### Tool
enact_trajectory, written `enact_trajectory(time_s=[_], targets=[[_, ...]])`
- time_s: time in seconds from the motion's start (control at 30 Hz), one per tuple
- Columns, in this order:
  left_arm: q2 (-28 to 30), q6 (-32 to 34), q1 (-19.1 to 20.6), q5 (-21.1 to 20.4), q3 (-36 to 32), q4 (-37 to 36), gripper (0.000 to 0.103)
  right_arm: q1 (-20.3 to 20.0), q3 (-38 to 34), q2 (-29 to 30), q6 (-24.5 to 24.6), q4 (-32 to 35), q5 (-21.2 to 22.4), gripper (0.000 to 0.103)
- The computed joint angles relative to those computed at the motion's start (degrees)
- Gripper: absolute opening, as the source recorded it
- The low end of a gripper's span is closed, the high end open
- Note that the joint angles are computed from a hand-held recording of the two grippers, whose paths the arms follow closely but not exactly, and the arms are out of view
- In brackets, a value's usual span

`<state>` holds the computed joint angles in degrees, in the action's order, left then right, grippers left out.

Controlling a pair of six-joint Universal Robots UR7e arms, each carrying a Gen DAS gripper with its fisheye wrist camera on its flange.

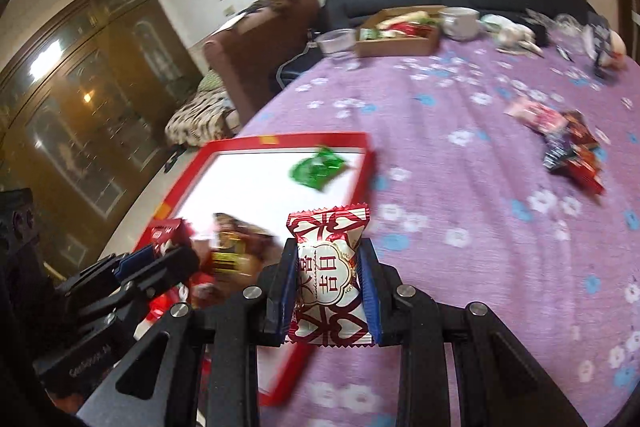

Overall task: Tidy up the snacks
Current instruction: 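Carry both candies over the tray and open both grippers to drop them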

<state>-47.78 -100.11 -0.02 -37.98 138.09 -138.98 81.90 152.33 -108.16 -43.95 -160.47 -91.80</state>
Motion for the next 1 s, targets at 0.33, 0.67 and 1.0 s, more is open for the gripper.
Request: enact_trajectory(time_s=[0.33,0.67,1.0], targets=[[-7.55,-10.41,-1.78,1.69,4.54,10.91,0.031,12.80,1.25,13.09,5.62,-11.03,-3.59,0.029],[-10.19,-9.22,1.37,2.22,7.20,9.86,0.031,16.59,0.72,26.16,9.50,-24.81,-4.66,0.029],[-8.55,-0.57,4.52,4.62,7.91,-0.27,0.031,16.43,-1.75,32.15,11.44,-30.21,-7.83,0.030]])
